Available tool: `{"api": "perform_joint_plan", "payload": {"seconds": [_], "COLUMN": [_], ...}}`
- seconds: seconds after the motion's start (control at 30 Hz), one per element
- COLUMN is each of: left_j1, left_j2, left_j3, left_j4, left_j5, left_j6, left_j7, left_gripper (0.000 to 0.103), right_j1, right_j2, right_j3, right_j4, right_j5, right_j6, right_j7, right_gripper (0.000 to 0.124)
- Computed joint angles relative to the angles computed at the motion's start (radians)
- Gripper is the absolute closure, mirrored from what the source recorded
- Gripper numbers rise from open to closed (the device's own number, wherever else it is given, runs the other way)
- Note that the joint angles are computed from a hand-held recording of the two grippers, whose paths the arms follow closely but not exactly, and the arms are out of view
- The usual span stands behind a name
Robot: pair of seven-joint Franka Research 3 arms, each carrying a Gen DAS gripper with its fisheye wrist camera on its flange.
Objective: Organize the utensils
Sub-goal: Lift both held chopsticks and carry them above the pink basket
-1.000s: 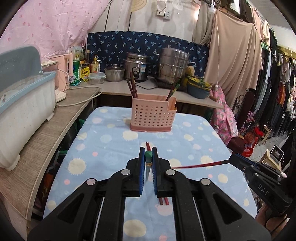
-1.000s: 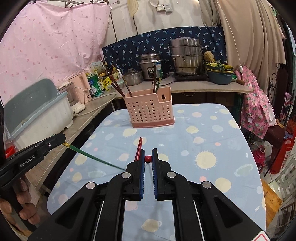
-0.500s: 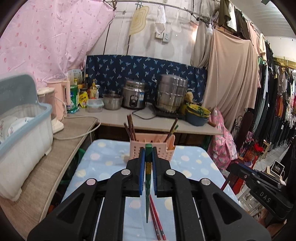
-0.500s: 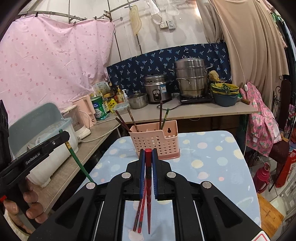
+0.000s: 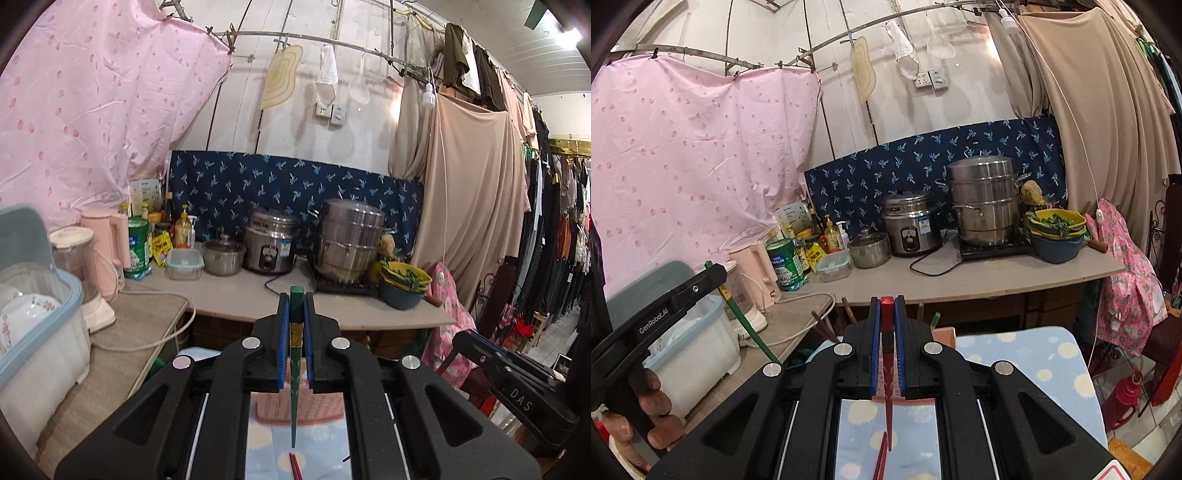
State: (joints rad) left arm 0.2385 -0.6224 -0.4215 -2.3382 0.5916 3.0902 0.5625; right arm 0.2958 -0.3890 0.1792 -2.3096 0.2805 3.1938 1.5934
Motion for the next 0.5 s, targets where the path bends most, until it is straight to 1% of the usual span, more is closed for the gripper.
{"api": "perform_joint_plan", "payload": {"seconds": [0.03, 0.07, 0.1, 0.17, 0.2, 0.3, 0.37, 0.4, 0.43, 0.47, 0.5], "left_j1": [0.035, 0.081, 0.111, 0.201, 0.235, 0.345, 0.405, 0.451, 0.481, 0.521, 0.555], "left_j2": [0.017, 0.037, 0.055, 0.092, 0.112, 0.178, 0.217, 0.238, 0.250, 0.269, 0.278], "left_j3": [-0.020, -0.050, -0.068, -0.128, -0.154, -0.240, -0.293, -0.335, -0.361, -0.398, -0.427], "left_j4": [0.023, 0.053, 0.077, 0.132, 0.157, 0.236, 0.281, 0.306, 0.320, 0.339, 0.349], "left_j5": [0.009, 0.020, 0.029, 0.055, 0.066, 0.111, 0.155, 0.186, 0.212, 0.242, 0.270], "left_j6": [0.015, 0.028, 0.035, 0.063, 0.066, 0.076, 0.062, 0.060, 0.062, 0.064, 0.067], "left_j7": [-0.011, -0.027, -0.034, -0.065, -0.074, -0.107, -0.134, -0.157, -0.178, -0.202, -0.227], "left_gripper": [0.096, 0.096, 0.096, 0.096, 0.096, 0.096, 0.096, 0.096, 0.096, 0.096, 0.096], "right_j1": [0.027, 0.037, 0.027, 0.004, -0.015, -0.197, -0.325, -0.400, -0.443, -0.451, -0.424], "right_j2": [0.036, 0.065, 0.094, 0.153, 0.179, 0.255, 0.310, 0.337, 0.366, 0.394, 0.425], "right_j3": [-0.026, -0.036, -0.031, -0.014, 0.001, 0.154, 0.258, 0.318, 0.342, 0.334, 0.296], "right_j4": [0.039, 0.074, 0.111, 0.183, 0.214, 0.304, 0.366, 0.395, 0.428, 0.462, 0.502], "right_j5": [0.002, 0.003, -0.002, -0.018, -0.029, -0.149, -0.277, -0.382, -0.525, -0.672, -0.813], "right_j6": [0.011, 0.015, 0.020, 0.031, 0.037, 0.052, 0.058, 0.056, 0.053, 0.045, 0.028], "right_j7": [-0.017, -0.025, -0.027, -0.030, -0.025, 0.075, 0.186, 0.281, 0.409, 0.539, 0.662], "right_gripper": [0.117, 0.117, 0.117, 0.117, 0.117, 0.117, 0.117, 0.117, 0.117, 0.117, 0.117]}}
